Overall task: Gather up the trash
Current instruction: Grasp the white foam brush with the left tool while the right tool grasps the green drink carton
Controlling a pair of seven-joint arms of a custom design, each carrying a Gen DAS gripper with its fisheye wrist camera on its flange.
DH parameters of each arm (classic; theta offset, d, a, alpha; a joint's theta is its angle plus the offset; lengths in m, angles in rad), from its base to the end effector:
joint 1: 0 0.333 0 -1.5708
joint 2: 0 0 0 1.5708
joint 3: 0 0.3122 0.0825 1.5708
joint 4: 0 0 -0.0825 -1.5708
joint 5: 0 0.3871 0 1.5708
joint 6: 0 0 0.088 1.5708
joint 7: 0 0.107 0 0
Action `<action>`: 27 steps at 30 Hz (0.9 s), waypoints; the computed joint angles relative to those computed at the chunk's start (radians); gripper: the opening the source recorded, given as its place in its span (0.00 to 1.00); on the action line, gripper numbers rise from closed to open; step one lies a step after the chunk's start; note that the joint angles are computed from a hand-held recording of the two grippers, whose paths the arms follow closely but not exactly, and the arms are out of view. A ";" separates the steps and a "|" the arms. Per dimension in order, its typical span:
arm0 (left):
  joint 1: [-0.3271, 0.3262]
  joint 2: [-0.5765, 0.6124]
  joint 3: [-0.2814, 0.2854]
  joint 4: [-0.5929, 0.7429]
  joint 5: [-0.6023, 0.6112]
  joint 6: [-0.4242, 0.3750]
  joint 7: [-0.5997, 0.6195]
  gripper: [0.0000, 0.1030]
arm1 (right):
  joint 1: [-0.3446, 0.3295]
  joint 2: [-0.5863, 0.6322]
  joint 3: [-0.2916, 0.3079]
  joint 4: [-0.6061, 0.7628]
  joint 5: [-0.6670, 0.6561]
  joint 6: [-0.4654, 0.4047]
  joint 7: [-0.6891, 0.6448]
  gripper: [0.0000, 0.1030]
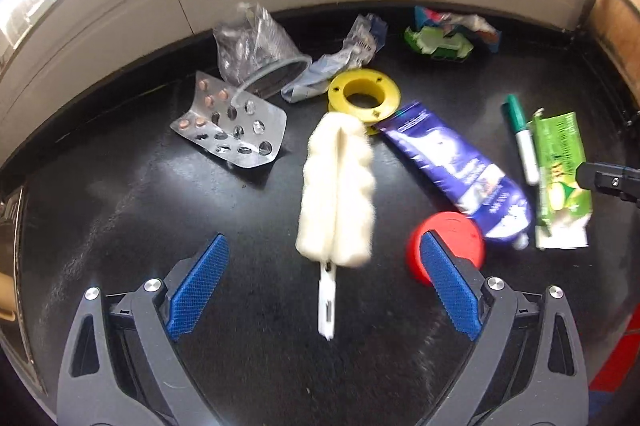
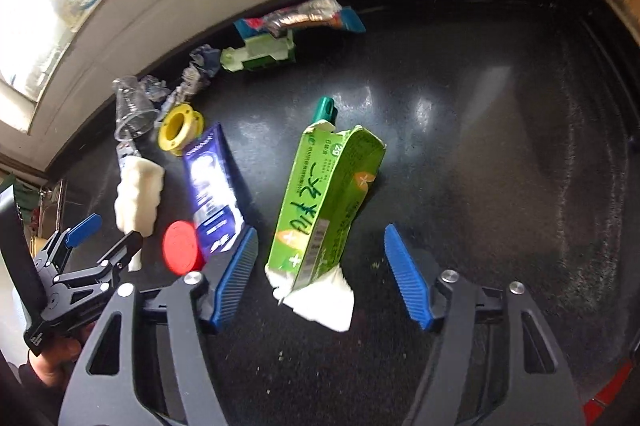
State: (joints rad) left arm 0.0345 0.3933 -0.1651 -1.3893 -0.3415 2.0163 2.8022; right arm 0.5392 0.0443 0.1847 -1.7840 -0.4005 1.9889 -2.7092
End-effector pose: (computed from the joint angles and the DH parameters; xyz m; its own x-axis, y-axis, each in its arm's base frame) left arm 0.6960 -0.0910 0.5129 -0.9359 -0.3466 -0.0622 -0.2879 0.8548 -0.4318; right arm 0.4642 0.3757 0.5359 -0.8589 -0.4329 -0.2737 -0.3591 0.8901 -0.2807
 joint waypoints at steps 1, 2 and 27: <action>-0.006 0.011 0.000 0.006 0.008 0.002 -0.004 0.91 | -0.007 -0.004 -0.005 -0.020 0.017 0.024 -0.011 0.54; -0.010 0.023 0.000 0.017 0.014 -0.001 -0.010 0.91 | -0.013 -0.004 -0.009 -0.029 0.029 0.036 -0.021 0.51; 0.063 -0.068 0.022 0.039 -0.053 -0.148 -0.054 0.24 | 0.059 0.062 0.021 0.212 -0.101 -0.179 -0.095 0.08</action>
State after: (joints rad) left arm 0.0979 0.3252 -0.1434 -1.3505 -0.3945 1.8682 2.7484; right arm 0.5984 0.1067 0.2057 -1.5716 -0.5014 1.8102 -2.8044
